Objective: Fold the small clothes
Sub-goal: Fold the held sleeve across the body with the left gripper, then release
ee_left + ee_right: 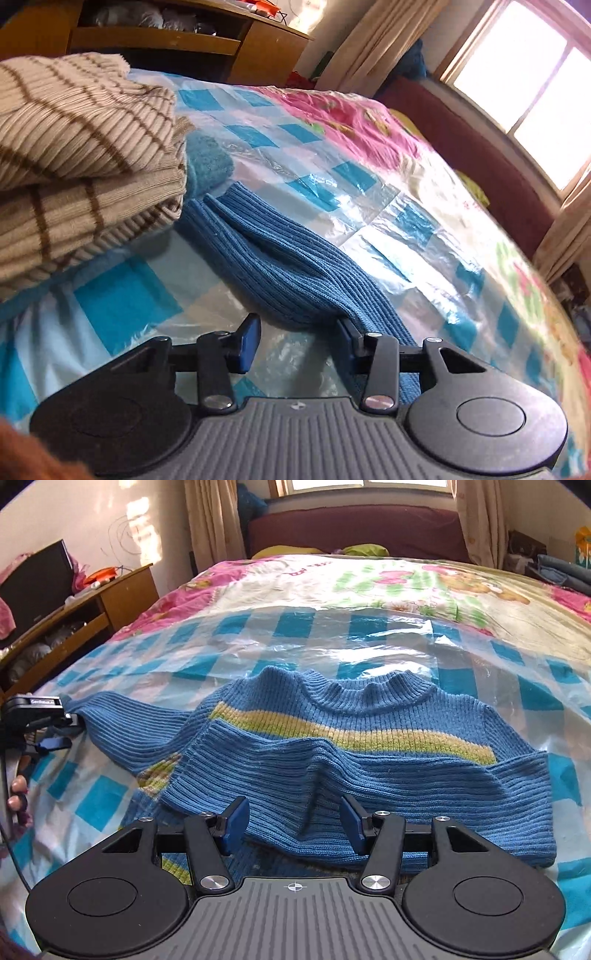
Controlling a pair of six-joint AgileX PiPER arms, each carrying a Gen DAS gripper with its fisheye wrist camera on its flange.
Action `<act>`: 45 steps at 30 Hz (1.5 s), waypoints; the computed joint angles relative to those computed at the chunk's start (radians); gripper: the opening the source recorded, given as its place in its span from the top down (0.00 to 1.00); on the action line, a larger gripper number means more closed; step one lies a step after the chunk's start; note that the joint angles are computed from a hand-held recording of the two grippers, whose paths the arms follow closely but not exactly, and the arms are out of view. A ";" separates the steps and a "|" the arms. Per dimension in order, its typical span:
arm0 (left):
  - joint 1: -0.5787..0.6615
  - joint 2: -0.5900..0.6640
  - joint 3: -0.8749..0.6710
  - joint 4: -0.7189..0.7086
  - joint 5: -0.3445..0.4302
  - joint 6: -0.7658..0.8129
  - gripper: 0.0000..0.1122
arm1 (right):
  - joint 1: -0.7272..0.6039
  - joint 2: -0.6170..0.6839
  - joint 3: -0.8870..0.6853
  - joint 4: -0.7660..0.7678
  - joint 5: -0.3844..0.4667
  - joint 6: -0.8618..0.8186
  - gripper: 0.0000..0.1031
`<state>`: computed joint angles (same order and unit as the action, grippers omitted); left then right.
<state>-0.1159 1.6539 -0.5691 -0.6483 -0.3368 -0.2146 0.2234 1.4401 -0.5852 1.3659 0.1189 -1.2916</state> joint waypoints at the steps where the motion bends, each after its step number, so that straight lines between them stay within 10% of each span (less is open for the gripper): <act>1: 0.007 -0.004 0.004 0.020 0.003 -0.026 0.57 | -0.003 -0.004 0.002 0.004 0.003 -0.006 0.48; 11: 0.069 0.050 -0.020 0.290 -0.050 -0.433 0.43 | 0.006 -0.015 0.006 -0.075 -0.002 0.078 0.48; 16: 0.024 0.120 -0.117 0.014 -0.041 -0.193 0.41 | 0.020 0.004 -0.001 -0.065 -0.010 0.077 0.48; 19: 0.011 0.126 -0.148 -0.093 -0.022 -0.059 0.63 | 0.014 0.002 0.002 -0.008 0.003 0.026 0.48; 23: 0.005 0.101 -0.142 0.030 -0.031 -0.125 0.82 | -0.005 -0.008 0.009 0.064 0.023 -0.048 0.49; 33: -0.302 -0.062 -0.106 0.668 -0.049 -0.413 0.85 | -0.141 -0.116 0.075 0.063 0.082 -0.045 0.49; 45: -0.554 -0.087 0.017 0.198 -0.024 0.043 0.74 | -0.298 -0.138 0.058 -0.106 0.203 0.112 0.47</act>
